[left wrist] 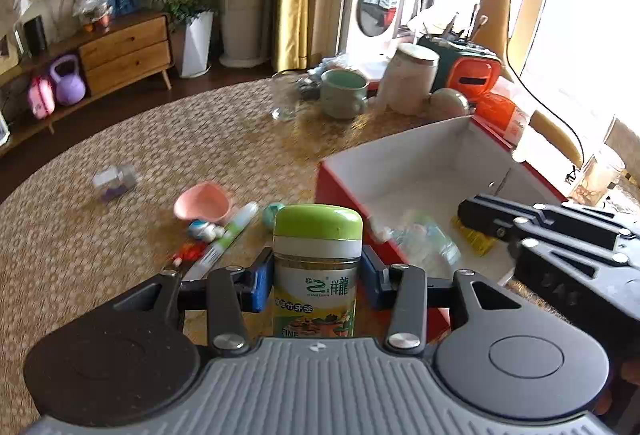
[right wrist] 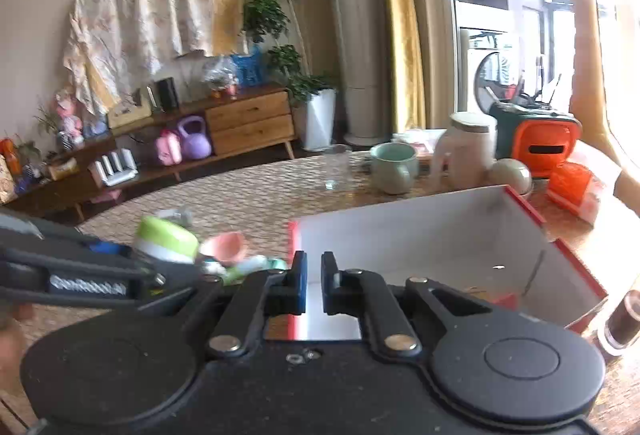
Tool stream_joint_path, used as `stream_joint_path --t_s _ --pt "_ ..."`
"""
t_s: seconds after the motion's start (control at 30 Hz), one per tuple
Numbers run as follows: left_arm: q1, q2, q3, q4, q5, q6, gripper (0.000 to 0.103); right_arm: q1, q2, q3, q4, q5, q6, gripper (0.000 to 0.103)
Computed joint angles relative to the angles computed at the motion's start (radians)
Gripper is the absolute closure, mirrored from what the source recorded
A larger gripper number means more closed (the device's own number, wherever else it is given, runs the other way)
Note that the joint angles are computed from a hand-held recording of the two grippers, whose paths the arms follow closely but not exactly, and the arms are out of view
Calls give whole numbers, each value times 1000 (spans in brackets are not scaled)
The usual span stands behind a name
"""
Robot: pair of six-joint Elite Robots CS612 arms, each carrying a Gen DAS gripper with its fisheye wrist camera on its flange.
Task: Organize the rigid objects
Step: 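Carry the vitamin jar with the left gripper while the right gripper carries the tape over the box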
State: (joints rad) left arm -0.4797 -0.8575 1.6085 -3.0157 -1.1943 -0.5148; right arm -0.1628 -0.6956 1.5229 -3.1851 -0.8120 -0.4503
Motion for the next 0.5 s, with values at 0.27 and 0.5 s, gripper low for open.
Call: stream_joint_path --t_s 0.27,0.5 --pt "-3 65 -130 79 -48 30 60 -21 37 -59 54 -57 20 92" --pt "-7 149 -279 181 -110 92 60 -36 60 -97 101 -83 20 92"
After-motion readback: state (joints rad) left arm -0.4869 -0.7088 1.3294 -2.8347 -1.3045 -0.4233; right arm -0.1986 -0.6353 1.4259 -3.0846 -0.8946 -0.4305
